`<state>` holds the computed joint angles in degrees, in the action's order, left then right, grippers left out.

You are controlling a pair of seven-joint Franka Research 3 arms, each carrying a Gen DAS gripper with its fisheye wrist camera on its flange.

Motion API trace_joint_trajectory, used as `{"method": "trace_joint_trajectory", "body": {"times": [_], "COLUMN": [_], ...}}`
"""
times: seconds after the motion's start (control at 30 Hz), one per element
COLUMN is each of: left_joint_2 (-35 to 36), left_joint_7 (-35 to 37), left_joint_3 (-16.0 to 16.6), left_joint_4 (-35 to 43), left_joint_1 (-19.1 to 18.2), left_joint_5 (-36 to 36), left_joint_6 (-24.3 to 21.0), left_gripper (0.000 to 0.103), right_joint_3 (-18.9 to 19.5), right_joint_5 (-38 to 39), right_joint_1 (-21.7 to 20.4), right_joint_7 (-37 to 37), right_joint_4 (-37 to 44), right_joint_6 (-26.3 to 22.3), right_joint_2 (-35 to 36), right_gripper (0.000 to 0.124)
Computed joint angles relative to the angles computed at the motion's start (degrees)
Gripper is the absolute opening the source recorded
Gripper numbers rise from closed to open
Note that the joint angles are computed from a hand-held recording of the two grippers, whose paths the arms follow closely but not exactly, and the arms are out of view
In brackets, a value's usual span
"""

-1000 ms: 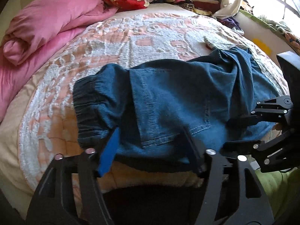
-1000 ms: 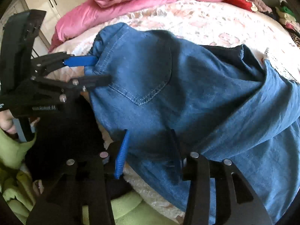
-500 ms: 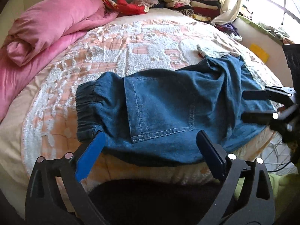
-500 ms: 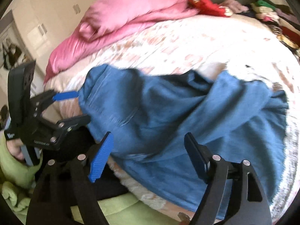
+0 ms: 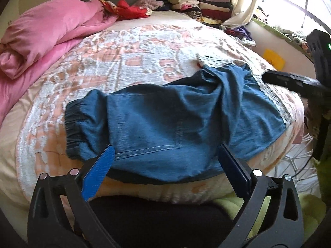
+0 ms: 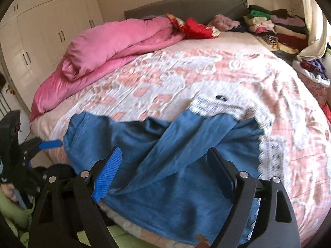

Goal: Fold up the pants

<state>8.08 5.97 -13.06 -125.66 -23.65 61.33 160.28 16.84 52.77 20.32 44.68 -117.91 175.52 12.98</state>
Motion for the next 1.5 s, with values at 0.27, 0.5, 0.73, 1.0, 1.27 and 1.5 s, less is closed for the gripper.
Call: {"method": "trace_joint_trajectory", "body": {"times": [0.27,0.5,0.73,1.0,1.27,1.5], "left_joint_2": [5.06,10.87,15.97,19.79,20.95,20.85], "left_joint_7": [6.16,17.39,26.28,35.75,37.85,37.24], "left_joint_3": [-0.17,-0.09,0.86,-1.34,1.62,2.52], "left_joint_4": [5.03,10.03,14.82,17.12,18.00,17.57], "left_joint_1": [-1.40,-2.36,-3.32,-1.86,-5.92,-6.71], "left_joint_5": [-4.96,-14.54,-23.17,-31.78,-32.82,-32.96], "left_joint_6": [1.81,4.27,4.91,7.83,7.76,9.12], "left_gripper": [0.093,0.093,0.086,0.036,0.028,0.029], "right_joint_3": [-4.27,-10.34,-14.45,-17.24,-18.52,-14.49], "right_joint_5": [-10.16,-26.94,-38.21,-46.54,-51.68,-48.25], "right_joint_1": [2.47,6.64,9.26,10.37,10.63,6.62], "right_joint_7": [7.39,23.33,36.50,46.66,50.97,48.39], "right_joint_4": [4.94,16.09,31.13,47.35,60.23,58.91], "right_joint_6": [-1.03,-7.95,-16.51,-24.73,-30.87,-28.35], "right_joint_2": [3.55,12.32,22.80,33.35,41.97,41.90], "right_gripper": [0.084,0.084,0.084,0.084,0.070,0.020]}}
